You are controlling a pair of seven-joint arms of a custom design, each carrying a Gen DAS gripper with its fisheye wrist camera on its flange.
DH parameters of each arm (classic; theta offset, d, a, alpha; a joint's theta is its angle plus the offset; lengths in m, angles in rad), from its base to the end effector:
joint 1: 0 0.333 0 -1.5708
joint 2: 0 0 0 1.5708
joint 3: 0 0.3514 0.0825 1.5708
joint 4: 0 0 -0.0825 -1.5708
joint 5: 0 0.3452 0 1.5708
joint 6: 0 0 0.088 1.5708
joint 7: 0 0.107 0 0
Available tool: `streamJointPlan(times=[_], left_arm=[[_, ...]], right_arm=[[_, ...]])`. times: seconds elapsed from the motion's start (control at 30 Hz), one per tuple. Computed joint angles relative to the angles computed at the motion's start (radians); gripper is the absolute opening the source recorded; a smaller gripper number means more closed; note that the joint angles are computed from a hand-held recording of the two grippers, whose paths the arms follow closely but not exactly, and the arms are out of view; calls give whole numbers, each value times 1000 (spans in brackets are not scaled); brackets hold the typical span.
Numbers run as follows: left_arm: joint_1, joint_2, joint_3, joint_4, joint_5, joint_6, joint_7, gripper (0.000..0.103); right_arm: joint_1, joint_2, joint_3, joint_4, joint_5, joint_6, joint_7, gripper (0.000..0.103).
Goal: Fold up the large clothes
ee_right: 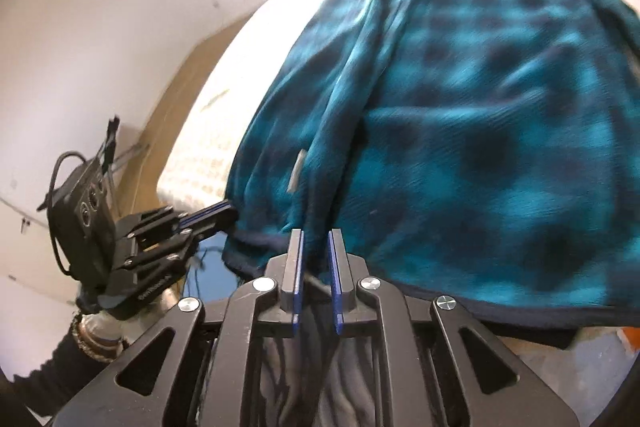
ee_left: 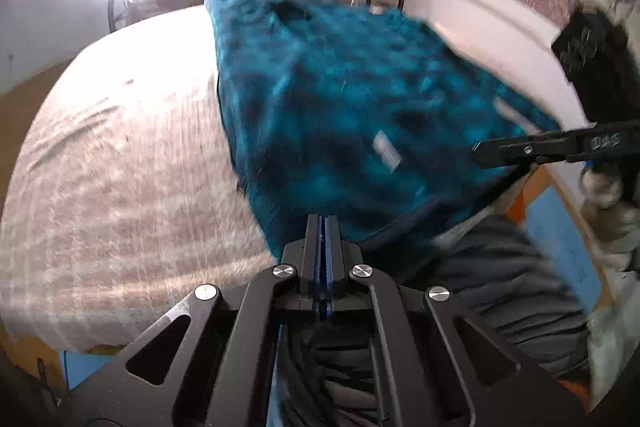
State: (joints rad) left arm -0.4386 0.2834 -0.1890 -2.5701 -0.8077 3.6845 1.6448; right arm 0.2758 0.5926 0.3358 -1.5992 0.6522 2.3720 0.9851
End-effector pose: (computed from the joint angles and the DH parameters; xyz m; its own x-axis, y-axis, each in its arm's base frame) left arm 0.4242 -0.1878 0.3184 0.1146 -0.9736 0.1973 -0.7296 -0.2173 -0.6484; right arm 0.5943 0.3693 0.3760 0.6134 -0.5829 -0.5330 -0.7874 -0.5039 -0.3551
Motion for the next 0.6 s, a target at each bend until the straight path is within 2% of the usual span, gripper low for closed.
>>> streamJointPlan(times=[0.13,0.23,0.3,0.33,0.37,0.4,0.47,0.6], left_arm=[[-2,-62,-25,-10,11,47,-29,0],[-3,-85,-37,9,4,61,-32,4],[0,-100,-48,19,10,59,-44,17],[-2,-104,-49,28,3,55,-38,29],[-6,-107,-49,40,-8,52,-23,32],[-13,-112,-49,49,-23,49,-4,32],[-44,-111,-38,92,-115,34,94,32],[-39,-93,-34,156,-148,7,153,37]], right_arm=[[-54,-77,6,-94,74,131,-97,39],[-102,-125,4,-146,157,217,-155,41],[-121,-140,-15,-153,175,232,-156,41],[-133,-144,-29,-153,180,243,-154,41],[-139,-154,-36,-163,186,259,-155,42],[-151,-162,-48,-172,188,278,-160,44],[-163,-165,-64,-174,188,312,-153,55],[-206,-146,-101,-157,161,368,-89,56]])
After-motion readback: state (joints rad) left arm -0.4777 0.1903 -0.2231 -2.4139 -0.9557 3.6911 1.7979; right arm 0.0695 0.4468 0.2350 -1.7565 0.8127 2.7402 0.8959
